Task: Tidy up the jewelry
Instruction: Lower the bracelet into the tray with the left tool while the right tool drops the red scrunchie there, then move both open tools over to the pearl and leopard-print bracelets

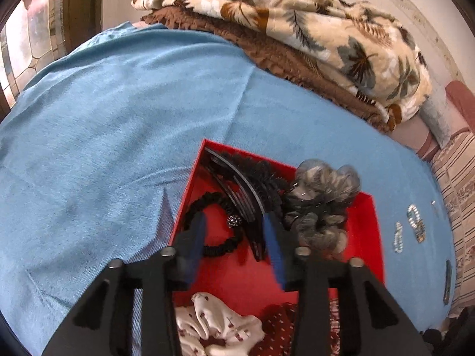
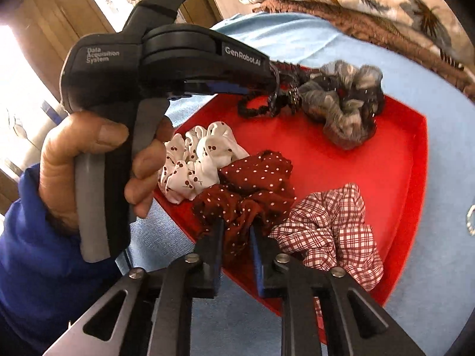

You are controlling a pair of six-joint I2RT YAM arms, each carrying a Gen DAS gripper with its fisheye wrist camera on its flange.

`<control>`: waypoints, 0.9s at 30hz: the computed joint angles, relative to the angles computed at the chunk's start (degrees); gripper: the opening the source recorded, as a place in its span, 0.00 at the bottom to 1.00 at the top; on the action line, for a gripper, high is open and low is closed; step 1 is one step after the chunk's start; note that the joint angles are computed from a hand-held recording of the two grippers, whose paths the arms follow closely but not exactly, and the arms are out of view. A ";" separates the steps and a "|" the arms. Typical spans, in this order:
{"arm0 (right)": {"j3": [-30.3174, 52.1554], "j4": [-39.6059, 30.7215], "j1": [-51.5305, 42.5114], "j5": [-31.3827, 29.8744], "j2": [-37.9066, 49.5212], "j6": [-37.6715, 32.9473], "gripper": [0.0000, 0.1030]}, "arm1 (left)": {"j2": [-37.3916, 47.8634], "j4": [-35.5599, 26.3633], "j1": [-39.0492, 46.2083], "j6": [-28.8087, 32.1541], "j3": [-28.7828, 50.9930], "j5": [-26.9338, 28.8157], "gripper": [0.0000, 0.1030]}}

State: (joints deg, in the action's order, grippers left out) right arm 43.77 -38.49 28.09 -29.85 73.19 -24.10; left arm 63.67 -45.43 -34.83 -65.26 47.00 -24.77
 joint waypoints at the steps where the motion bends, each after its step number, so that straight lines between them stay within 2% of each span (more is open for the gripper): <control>1: -0.23 -0.04 0.12 0.15 -1.07 0.01 0.27 | -0.82 -0.74 -0.67 -0.78 0.37 -0.62 0.44; 3: 0.43 -1.51 -0.79 -0.26 -2.49 -1.03 0.33 | -2.10 -2.54 -2.18 -2.43 1.35 -2.04 0.50; 5: 0.87 -3.06 -1.51 -1.09 -3.52 -1.69 0.44 | -3.04 -4.90 -3.76 -4.07 2.59 -3.54 0.51; 11: 1.36 -7.92 -2.36 -1.94 -8.58 -3.65 0.45 | -3.60 -15.71 -10.51 -12.11 8.02 -10.27 0.55; 18: 2.60 -15.63 -10.27 -6.31 -12.03 -10.78 0.51 | -1.26 -30.47 -21.67 -28.43 14.19 -17.44 0.58; 22: 3.99 -22.58 -19.51 -9.25 -12.20 -18.19 0.52 | 2.05 -36.93 -27.66 -36.86 17.64 -19.43 0.59; 27: 7.37 -32.59 -37.87 -11.45 -7.74 -33.85 0.52 | 7.01 -40.22 -32.57 -41.40 21.95 -20.37 0.59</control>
State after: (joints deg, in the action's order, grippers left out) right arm 51.13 -71.08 -9.78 -41.30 65.44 -57.96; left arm 70.68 -85.65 -67.40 -106.66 68.95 -45.14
